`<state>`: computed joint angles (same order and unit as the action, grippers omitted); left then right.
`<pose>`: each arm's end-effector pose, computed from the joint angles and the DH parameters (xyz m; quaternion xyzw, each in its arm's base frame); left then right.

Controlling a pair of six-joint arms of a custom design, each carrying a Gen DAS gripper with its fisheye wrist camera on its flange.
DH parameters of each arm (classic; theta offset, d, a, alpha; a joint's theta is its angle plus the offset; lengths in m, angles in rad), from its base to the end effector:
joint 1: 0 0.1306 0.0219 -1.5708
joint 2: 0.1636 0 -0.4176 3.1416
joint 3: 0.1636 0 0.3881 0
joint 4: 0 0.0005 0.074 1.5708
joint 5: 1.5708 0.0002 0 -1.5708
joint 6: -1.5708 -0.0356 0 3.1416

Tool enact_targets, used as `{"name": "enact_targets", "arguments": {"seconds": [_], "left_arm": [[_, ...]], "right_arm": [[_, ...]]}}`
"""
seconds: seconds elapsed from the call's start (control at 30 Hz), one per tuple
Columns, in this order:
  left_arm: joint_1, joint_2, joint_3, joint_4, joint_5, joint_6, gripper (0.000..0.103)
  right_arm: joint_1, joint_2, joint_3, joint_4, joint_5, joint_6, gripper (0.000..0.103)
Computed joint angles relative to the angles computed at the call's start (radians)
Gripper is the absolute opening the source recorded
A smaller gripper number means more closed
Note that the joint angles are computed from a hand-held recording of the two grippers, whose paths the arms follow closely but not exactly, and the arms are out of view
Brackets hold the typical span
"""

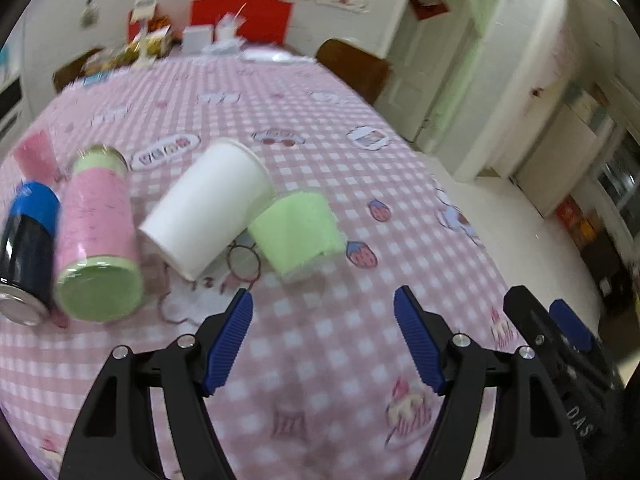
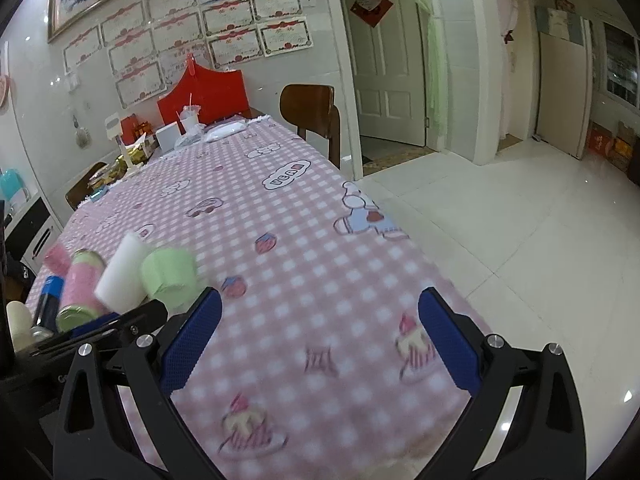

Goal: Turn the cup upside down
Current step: 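Move the left gripper toward the light green cup lying on its side, then close the left gripper on the light green cup and lift it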

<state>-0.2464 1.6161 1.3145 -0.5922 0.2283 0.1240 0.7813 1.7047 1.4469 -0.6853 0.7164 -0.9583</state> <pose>0.5284 -0.1417 0.3390 0.0951 0.9330 -0.1664 0.3045 0.4277 0.3905 0.3492 0.1866 0.8777 0.0059 0.4413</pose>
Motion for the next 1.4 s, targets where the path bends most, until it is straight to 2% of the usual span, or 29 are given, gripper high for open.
{"name": "enact_targets", "arguments": {"seconds": [0.13,0.37,0.47,0.6,0.63,0.9,1.17,1.3,1.4], "left_arm": [[-0.014,0.059,0.052,-0.006,-0.036,0.128,0.072],[-0.028,0.136,0.147,-0.071,-0.128,0.245,0.072],[-0.035,0.144,0.156,-0.055,-0.177,0.261,0.072],[-0.029,0.161,0.166,-0.05,-0.148,0.247,0.07],[-0.029,0.168,0.174,-0.065,-0.145,0.237,0.058],[-0.033,0.159,0.16,-0.056,-0.139,0.185,0.058],[-0.03,0.122,0.127,-0.074,-0.071,0.102,0.058],[-0.024,0.053,0.063,-0.038,-0.082,0.016,0.058],[-0.001,0.002,0.026,-0.04,-0.057,-0.047,0.058]], "right_arm": [[-0.056,0.015,-0.001,0.068,-0.062,0.077,0.095],[-0.109,0.047,0.0,0.16,-0.155,0.156,0.095],[-0.112,0.058,0.001,0.173,-0.171,0.171,0.095],[-0.12,0.056,-0.014,0.203,-0.208,0.163,0.095],[-0.12,0.056,-0.018,0.206,-0.216,0.16,0.095],[-0.103,0.032,-0.034,0.184,-0.196,0.128,0.095],[-0.063,-0.012,-0.041,0.109,-0.131,0.066,0.095],[-0.03,-0.023,-0.025,0.051,-0.087,0.028,0.095],[0.007,-0.015,-0.001,-0.009,-0.049,-0.006,0.095]]}}
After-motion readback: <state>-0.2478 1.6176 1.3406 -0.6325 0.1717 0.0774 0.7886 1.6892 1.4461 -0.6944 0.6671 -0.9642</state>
